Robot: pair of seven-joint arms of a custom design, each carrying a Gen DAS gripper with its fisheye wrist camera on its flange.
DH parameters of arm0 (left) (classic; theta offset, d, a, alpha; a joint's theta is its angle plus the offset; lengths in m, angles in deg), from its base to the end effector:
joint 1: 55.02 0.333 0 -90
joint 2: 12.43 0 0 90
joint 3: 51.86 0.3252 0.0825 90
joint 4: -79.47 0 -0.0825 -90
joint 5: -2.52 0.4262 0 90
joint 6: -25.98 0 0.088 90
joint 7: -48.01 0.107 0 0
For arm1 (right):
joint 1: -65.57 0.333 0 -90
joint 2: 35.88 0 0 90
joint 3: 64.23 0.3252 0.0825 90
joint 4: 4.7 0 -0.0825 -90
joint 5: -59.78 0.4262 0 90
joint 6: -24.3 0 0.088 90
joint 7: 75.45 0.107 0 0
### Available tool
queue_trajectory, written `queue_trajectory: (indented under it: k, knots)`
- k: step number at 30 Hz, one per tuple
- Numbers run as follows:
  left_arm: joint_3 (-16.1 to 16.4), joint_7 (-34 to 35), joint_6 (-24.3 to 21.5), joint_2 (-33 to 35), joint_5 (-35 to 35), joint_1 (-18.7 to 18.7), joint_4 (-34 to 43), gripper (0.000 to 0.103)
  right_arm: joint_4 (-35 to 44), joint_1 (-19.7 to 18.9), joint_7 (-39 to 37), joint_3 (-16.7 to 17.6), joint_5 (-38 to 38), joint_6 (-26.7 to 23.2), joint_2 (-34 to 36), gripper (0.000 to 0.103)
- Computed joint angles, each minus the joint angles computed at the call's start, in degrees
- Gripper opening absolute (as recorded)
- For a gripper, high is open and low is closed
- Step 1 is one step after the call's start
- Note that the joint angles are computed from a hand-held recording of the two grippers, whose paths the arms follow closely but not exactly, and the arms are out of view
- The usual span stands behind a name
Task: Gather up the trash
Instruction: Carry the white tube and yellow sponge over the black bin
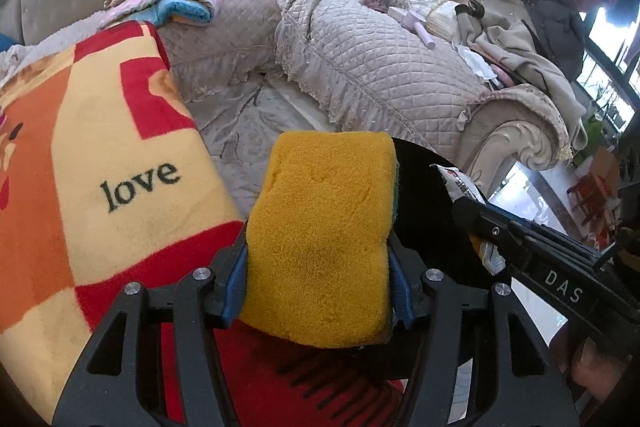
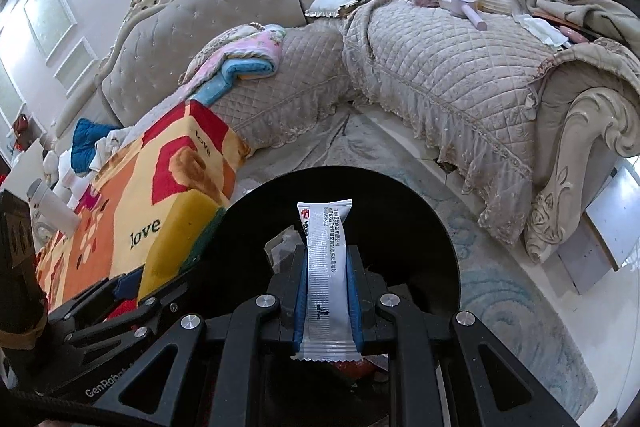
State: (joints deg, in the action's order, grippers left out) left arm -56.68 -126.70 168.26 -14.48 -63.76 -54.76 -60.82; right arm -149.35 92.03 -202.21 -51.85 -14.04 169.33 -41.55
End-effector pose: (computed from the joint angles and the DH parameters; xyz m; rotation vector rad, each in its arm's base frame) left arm 0.5084 -0.0366 0.2957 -1.0681 2.6794 -1.0714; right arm 0.3719 0.3111 0.2938 -0.9846 2.2543 -0.6279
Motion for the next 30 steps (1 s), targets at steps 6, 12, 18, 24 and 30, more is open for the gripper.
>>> queue_trajectory:
  k: [6, 12, 18, 24, 30]
  knots:
    - [-0.1, 0.5, 0.2, -0.3, 0.2, -0.1, -0.4, 0.057, 0.5, 0.2, -1.7, 0.0, 1.0, -0.3, 0.4, 0.016]
    - [-0.3, 1.4, 1.7, -0.6, 0.3, -0.7, -1.0, 0.057, 0.7, 0.5, -2.5, 0.0, 2.1, -0.9, 0.7, 0.016]
    - [-0.4, 1.6, 2.9, -0.5, 0.4, -1.2, -1.2, 0.057, 0.9, 0.6, -3.1, 0.0, 2.9, -1.2, 0.9, 0.016]
    - [-0.3, 1.9, 3.2, -0.6, 0.3, -1.3, -1.3, 0.061, 1.2, 0.1, -1.1, -0.6, 0.2, 1.7, 1.4, 0.018]
    - [-0.2, 0.8, 2.1, 0.1, 1.5, -0.8, -0.8, 0.065, 0.8, 0.4, 2.8, -0.2, -1.6, -0.3, 0.6, 0.038]
